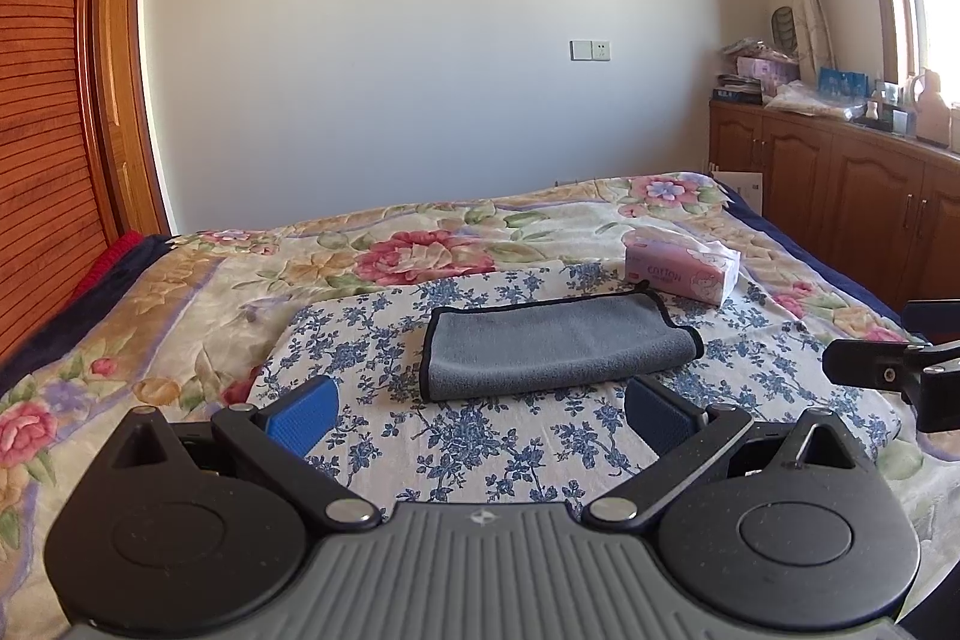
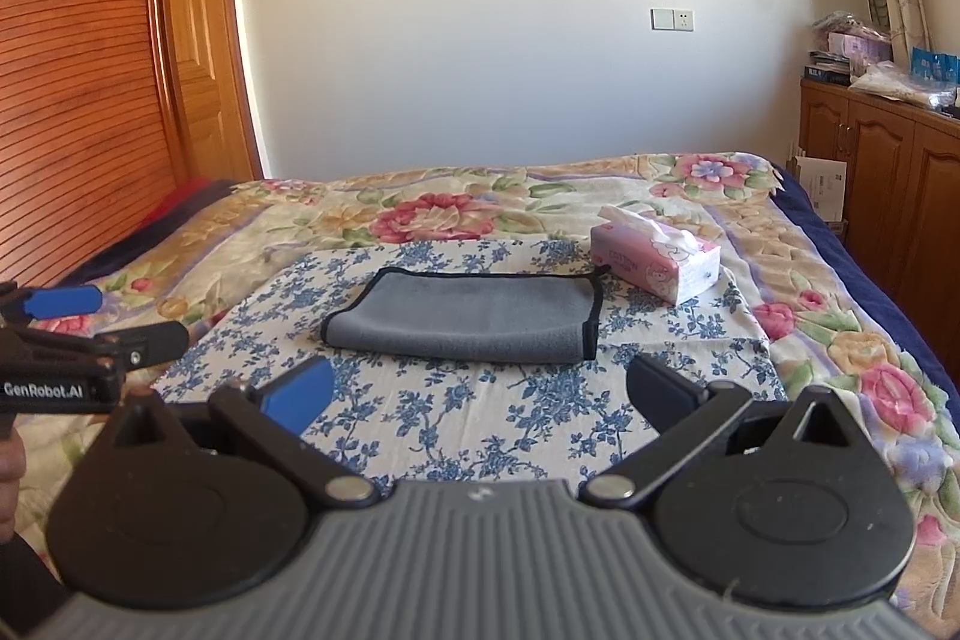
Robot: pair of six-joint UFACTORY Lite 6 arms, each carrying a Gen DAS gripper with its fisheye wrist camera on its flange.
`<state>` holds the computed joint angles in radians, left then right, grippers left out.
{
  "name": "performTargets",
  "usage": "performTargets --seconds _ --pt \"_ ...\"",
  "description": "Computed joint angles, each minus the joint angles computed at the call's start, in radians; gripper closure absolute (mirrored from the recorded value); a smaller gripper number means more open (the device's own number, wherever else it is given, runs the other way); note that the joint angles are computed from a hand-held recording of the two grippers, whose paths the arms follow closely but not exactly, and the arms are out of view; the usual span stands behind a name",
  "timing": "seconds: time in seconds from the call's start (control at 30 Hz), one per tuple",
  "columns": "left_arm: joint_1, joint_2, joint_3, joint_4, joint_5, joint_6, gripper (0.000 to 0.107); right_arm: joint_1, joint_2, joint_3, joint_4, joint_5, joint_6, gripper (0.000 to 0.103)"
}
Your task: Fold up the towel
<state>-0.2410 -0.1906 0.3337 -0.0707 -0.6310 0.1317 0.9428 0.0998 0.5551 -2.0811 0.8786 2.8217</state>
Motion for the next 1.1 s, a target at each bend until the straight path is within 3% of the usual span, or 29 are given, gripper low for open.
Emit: performTargets --seconds 0.27,1.1 --pt "0.028 0.072 -0.046 0.02 -0.155 -0.032 0.004 0.01 0.044 0.001 0.001 0.051 0.028 0.0" --pt "0.028 0.075 -0.14 0.009 -0.368 -0.013 0.004 0.087 0.073 -0.017 0.085 0.232 0.019 0.0"
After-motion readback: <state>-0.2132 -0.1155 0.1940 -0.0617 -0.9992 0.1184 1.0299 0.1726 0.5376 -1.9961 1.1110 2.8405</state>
